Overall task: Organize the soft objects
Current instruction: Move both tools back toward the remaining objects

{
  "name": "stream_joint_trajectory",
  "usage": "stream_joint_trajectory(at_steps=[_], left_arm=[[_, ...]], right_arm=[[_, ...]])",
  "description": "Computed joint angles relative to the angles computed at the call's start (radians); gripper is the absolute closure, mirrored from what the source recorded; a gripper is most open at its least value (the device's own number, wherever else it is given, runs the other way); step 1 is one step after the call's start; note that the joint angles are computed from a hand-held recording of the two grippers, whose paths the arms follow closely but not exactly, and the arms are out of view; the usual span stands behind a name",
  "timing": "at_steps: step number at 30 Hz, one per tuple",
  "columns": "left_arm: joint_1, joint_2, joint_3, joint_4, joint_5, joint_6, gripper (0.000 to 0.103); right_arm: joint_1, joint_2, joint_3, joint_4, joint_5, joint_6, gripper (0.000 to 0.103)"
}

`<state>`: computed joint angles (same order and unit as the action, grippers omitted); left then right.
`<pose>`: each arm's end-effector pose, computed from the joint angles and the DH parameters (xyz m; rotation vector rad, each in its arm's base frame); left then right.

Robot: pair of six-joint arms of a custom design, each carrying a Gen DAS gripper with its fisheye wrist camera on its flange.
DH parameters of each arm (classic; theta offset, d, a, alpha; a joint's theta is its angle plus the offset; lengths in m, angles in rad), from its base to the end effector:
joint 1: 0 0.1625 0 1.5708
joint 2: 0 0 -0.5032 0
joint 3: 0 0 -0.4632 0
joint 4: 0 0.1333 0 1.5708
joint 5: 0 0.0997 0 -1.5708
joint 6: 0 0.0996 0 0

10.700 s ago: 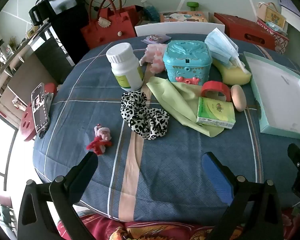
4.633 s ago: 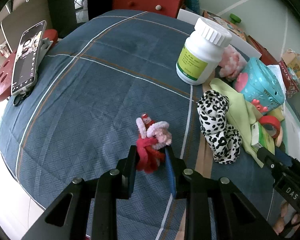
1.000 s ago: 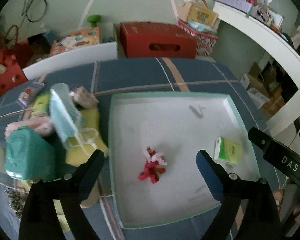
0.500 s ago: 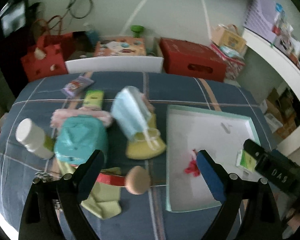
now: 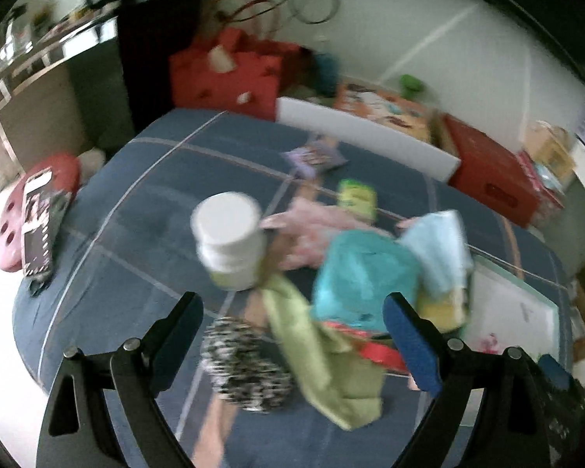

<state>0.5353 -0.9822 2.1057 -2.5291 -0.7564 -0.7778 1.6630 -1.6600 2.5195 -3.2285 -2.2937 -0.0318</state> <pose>-0.3826 -0.4661 0.0796 0.3976 2.3943 -0.7000 0.1022 -0.3728 0.3321 -0.2207 -2.2893 0.9833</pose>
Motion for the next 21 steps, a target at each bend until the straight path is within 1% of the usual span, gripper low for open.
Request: stream_joint_trajectory(at_steps=[7,8,10,14,17,21], left_arm=[[0.024,-0.051,0.037,0.052,0.001,-0.084,0.009],[0.027,-0.054,0.041,0.054,-0.004,-0.088,0.009],[0.04,-0.049,0.042,0.06,-0.039,-0.093,0.009],[0.061,-0.031,0.03,0.082,-0.074,-0.1,0.009],[0.075,-0.025,0.027,0.098,-0.091,-0.111,0.009],[0.09,-0.01,0.022,0.116,-0.088,-0.116,0.009]], right_arm=[[0.024,0.066,-0.009,0.023,0.047,0.0,0.0],[0.024,0.075,-0.01,0.027,0.049,0.001,0.0],[0.021,0.094,-0.015,0.042,0.047,0.004,0.0],[0.0,0.128,-0.021,0.072,0.034,0.008,0.0],[-0.023,0.144,-0.025,0.084,0.04,0.008,0.0],[-0.042,0.162,-0.027,0.099,0.037,0.012,0.0]])
